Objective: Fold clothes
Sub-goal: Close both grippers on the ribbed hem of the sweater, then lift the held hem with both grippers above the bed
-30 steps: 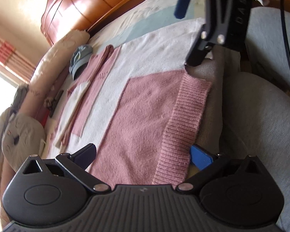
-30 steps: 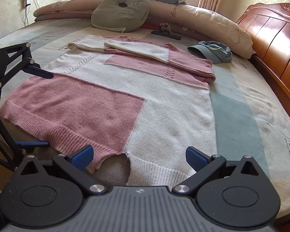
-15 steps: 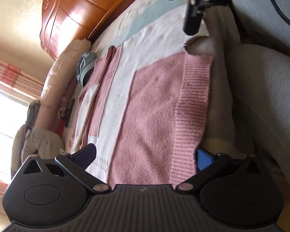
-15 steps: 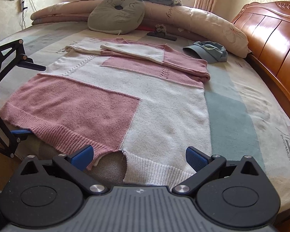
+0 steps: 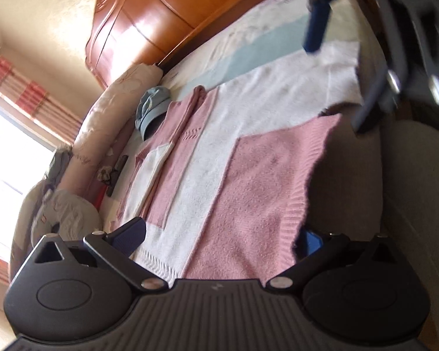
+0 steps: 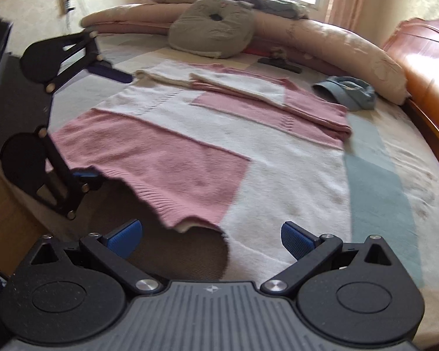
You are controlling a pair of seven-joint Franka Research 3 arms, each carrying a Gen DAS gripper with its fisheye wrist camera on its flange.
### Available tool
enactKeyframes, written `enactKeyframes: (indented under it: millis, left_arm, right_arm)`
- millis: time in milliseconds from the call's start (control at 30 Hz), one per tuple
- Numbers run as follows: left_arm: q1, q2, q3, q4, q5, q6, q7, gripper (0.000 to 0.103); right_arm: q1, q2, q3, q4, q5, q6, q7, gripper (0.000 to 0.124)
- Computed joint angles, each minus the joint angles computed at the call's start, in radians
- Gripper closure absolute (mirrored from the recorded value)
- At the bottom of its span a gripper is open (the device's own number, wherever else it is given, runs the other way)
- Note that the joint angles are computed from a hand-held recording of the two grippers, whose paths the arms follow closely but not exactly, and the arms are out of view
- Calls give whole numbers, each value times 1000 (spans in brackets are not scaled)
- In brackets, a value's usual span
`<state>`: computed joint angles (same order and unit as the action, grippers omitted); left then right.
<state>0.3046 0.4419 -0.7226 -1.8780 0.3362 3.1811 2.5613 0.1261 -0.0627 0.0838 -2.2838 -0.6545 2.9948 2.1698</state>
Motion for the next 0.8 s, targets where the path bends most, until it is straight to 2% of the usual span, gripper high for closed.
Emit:
enactKeyframes:
  millis: [100, 267, 400, 467, 500, 533, 567, 667, 733, 800]
  left_arm:
    - [9, -2, -11, 1, -24, -22, -12, 0]
    - [9, -14, -8, -17, -51, -27, -3, 0]
    - [-33, -41, 45, -28, -89, -87, -8, 1]
    - [-17, -41, 33, -61, -107, -29, 26, 1]
    - [-25, -45, 44, -66, -105, -16, 18, 1]
    - [-43, -51, 67, -66, -100, -11, 2, 1]
    - [-85, -61, 119, -67, -86, 2, -21, 1]
    - [-230, -87, 307, -75, -19, 58, -94, 1]
    - [-277, -92, 379, -85, 19, 96, -118, 1]
    - [-300, -91, 407, -80, 34, 100, -152, 1]
  right_arm:
    - [20, 59, 0, 57, -47, -9, -23, 21]
    - [108, 157, -61, 180, -296, -119, 91, 21]
    - [156, 169, -114, 203, -530, -158, 228, 21]
    - [164, 160, -117, 201, -656, -191, 293, 21]
    - [166, 153, -114, 195, -729, -218, 327, 21]
    - [164, 144, -109, 185, -791, -243, 360, 21]
    - [160, 134, -102, 175, -849, -270, 390, 21]
    - [133, 102, -86, 137, -880, -326, 404, 21]
    - [117, 82, -77, 112, -899, -363, 412, 21]
    - [104, 83, -68, 112, -892, -359, 410, 21]
